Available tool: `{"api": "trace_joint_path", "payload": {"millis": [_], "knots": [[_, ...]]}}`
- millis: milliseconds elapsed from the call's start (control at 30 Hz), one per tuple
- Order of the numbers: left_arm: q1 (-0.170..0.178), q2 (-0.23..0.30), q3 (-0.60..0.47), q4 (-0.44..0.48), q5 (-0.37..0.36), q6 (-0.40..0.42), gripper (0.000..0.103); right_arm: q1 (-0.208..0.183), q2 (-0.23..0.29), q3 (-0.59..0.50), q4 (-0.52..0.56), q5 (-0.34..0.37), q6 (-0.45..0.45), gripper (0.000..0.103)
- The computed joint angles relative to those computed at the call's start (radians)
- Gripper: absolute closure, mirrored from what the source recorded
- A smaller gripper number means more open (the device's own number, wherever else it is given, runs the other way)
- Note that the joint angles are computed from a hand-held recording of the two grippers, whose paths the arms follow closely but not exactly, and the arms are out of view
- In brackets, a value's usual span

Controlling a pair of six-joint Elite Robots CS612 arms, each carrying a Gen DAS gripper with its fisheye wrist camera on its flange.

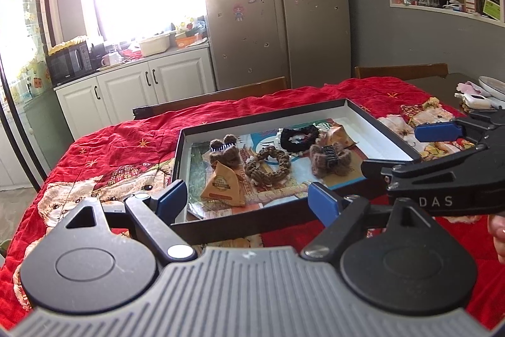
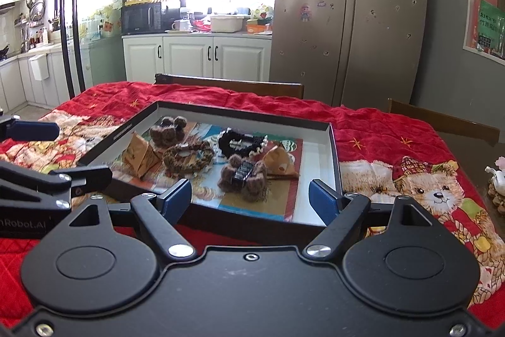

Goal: Organize objects
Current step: 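Lift both open tools out of the tray and move back to the pile, then grasp the blue crocheted scrunchie with the left tool while the right tool grasps the cream scrunchie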

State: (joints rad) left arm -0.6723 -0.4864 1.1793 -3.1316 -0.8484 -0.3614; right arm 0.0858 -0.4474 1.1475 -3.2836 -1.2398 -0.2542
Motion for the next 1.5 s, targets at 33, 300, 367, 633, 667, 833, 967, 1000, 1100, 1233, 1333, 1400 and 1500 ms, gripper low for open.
{"api": "trace_joint_path", "payload": {"millis": [33, 300, 367, 633, 667, 833, 967, 1000, 1100, 1233, 1333, 1400, 1500], "knots": [[-0.001, -0.002, 0.005, -0.004, -0.002, 0.002, 0.013, -0.001, -0.004, 0.009, -0.001, 0.003, -0.003, 0.022], [-0.008, -0.021, 0.048, -0.03, -0.019, -0.007, 0.013, -0.013, -0.034, 0.075, -0.013, 0.016, -0.008, 0.022], [-0.011, -0.024, 0.058, -0.033, -0.018, -0.004, 0.013, -0.015, -0.042, 0.092, -0.009, 0.015, -0.007, 0.022], [-0.018, -0.034, 0.085, -0.029, -0.025, -0.012, 0.013, -0.028, -0.069, 0.156, -0.032, 0.021, -0.013, 0.023], [-0.019, -0.035, 0.089, -0.03, -0.026, -0.014, 0.013, -0.031, -0.073, 0.164, -0.038, 0.024, -0.009, 0.022], [-0.023, -0.039, 0.106, -0.038, -0.033, -0.027, 0.013, -0.04, -0.087, 0.202, -0.064, 0.038, 0.005, 0.023], [-0.026, -0.042, 0.117, -0.045, -0.042, -0.034, 0.013, -0.043, -0.089, 0.226, -0.1, 0.04, 0.008, 0.023], [-0.027, -0.042, 0.118, -0.043, -0.04, -0.033, 0.013, -0.045, -0.088, 0.23, -0.106, 0.042, 0.01, 0.022], [-0.028, -0.04, 0.122, -0.047, -0.047, -0.026, 0.013, -0.051, -0.082, 0.231, -0.114, 0.069, 0.021, 0.023], [-0.028, -0.036, 0.125, -0.043, -0.063, -0.028, 0.013, -0.053, -0.074, 0.234, -0.132, 0.072, 0.025, 0.023], [-0.027, -0.028, 0.121, -0.048, -0.076, -0.034, 0.013, -0.056, -0.068, 0.234, -0.134, 0.075, 0.025, 0.023], [-0.026, -0.02, 0.115, -0.053, -0.081, -0.043, 0.013, -0.058, -0.064, 0.231, -0.123, 0.081, 0.027, 0.025], [-0.025, -0.009, 0.103, -0.061, -0.082, -0.044, 0.013, -0.057, -0.057, 0.225, -0.115, 0.068, 0.029, 0.029]]}}
